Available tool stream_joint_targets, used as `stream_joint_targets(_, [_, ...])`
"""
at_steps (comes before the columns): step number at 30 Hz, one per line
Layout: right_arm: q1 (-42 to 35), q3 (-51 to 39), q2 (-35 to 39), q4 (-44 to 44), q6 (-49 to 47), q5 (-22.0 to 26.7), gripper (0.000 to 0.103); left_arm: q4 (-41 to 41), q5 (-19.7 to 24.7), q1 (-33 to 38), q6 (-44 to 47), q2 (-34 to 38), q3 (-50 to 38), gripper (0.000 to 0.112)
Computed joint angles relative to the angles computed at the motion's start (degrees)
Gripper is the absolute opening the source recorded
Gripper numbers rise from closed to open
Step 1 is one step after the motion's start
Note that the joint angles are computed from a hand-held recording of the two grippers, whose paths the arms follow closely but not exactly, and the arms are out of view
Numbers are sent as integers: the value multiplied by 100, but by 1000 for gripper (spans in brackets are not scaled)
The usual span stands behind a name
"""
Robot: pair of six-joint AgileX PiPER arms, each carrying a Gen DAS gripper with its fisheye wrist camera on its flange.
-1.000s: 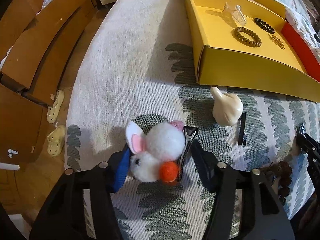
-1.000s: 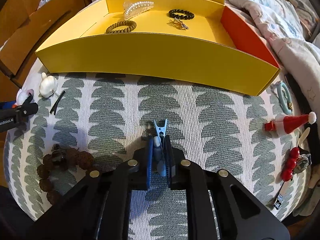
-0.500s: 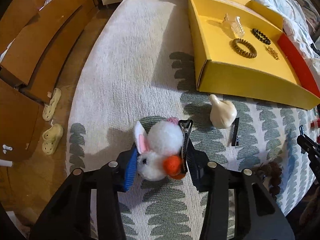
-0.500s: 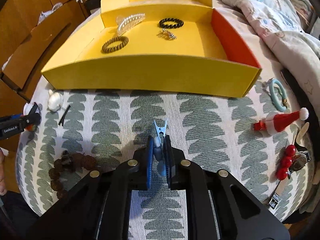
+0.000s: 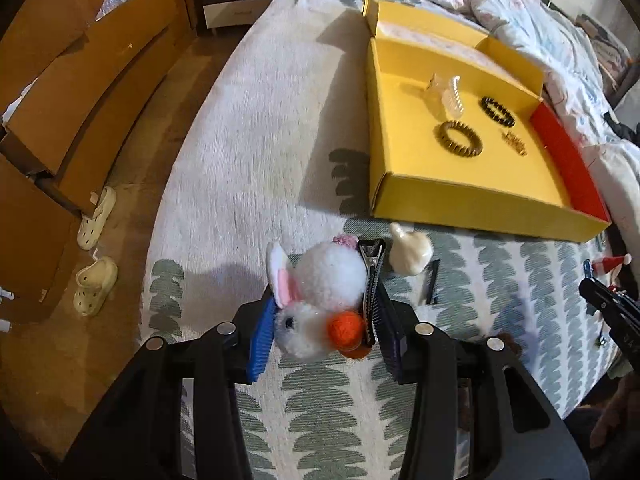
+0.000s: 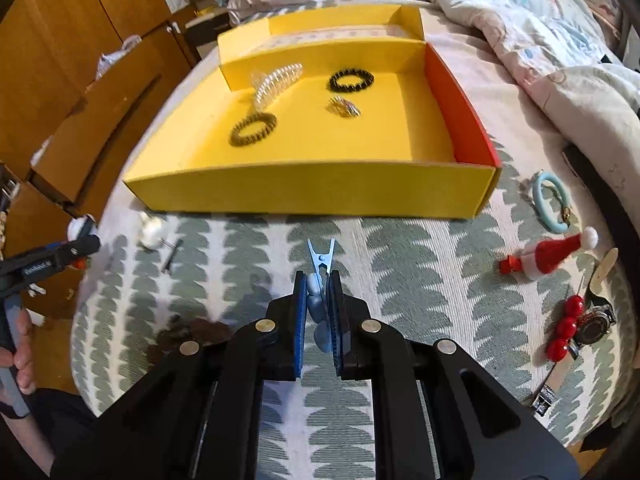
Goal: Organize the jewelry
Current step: 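Carry the bunny clip with the left tool while the right tool carries the blue clip into the box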
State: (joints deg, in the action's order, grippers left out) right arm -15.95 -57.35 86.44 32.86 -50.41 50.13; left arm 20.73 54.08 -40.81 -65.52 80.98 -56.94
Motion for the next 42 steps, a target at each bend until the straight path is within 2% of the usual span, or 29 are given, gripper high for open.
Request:
stream_joint_targets(5, [-12, -487, 60, 193, 157, 341, 12, 70, 2, -10, -29, -5, -308, 45])
stream_joint_targets(12, [214, -1672, 497, 297, 737, 777, 12, -58, -1, 63, 270, 345, -1112, 45])
stream_joint_targets(22, [936, -3767, 2264, -541, 2049, 1020, 12, -464, 288, 454, 1068, 1816, -2841, 45])
stream_joint_targets(24, [1053, -4083, 2629, -743, 2201, 1053, 12, -836, 303, 637, 1425, 2204, -3191, 45])
stream_joint_targets(32, [1338, -4571, 3335, -1254, 2393, 979, 12, -1109, 803, 913, 1813, 3317, -4190, 45])
stream_joint_targets(37, [1291, -4780, 3577, -1318, 2419, 1133, 12, -1587, 663, 1131, 2023, 3524, -4111, 45])
stream_joint_targets(42, [1240, -4825, 3647, -1346, 2445, 1154, 12, -1572, 497, 1055, 2094, 3543, -4046, 46])
